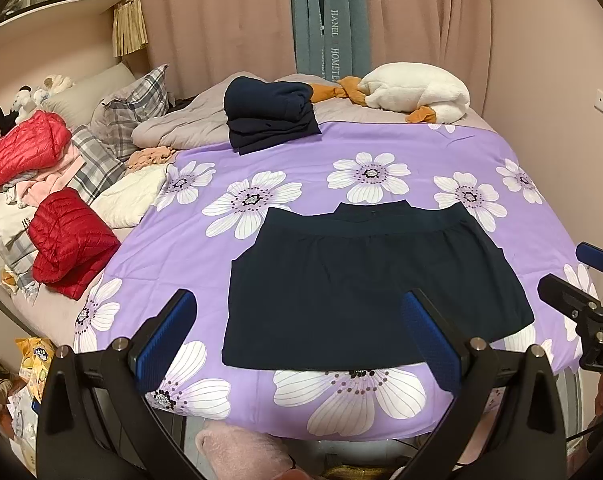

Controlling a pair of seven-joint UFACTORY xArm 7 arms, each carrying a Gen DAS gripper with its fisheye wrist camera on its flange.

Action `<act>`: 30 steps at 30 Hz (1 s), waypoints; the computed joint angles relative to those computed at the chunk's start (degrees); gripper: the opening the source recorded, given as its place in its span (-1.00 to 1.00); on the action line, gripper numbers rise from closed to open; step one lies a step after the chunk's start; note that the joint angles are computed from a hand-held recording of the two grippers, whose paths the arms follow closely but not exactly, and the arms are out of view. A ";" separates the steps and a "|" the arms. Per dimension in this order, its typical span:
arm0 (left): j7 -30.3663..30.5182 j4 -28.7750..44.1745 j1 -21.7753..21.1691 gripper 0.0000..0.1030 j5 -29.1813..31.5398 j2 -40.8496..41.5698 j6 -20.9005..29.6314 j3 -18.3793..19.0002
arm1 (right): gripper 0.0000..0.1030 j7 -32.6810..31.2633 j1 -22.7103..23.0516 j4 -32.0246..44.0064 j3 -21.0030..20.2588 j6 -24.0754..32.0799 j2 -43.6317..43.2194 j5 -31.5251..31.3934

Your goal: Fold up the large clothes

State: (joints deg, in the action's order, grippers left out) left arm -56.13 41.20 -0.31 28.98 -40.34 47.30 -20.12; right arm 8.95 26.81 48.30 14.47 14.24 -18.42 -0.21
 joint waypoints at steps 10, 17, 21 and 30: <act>0.10 0.06 -0.23 0.99 -0.17 0.05 -0.13 0.06 | 0.98 -0.43 0.13 -0.20 -0.40 -0.30 -0.28 0.27; -0.11 0.09 -0.22 0.99 -0.07 0.07 -0.07 -0.04 | 0.98 -0.47 0.03 -0.20 -0.27 -0.20 -0.37 0.31; 0.03 0.18 -0.31 0.99 -0.04 0.11 -0.01 -0.04 | 0.98 -0.57 0.11 -0.23 -0.35 -0.32 -0.29 0.38; 0.30 0.52 -0.36 0.99 0.03 0.28 0.12 -0.04 | 0.98 -0.50 0.15 -0.11 -0.38 -0.16 -0.20 0.45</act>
State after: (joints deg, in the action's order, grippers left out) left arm -55.83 41.71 -0.67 29.01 -40.06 47.42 -20.16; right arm 8.46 26.96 48.19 14.09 14.08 -18.62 0.24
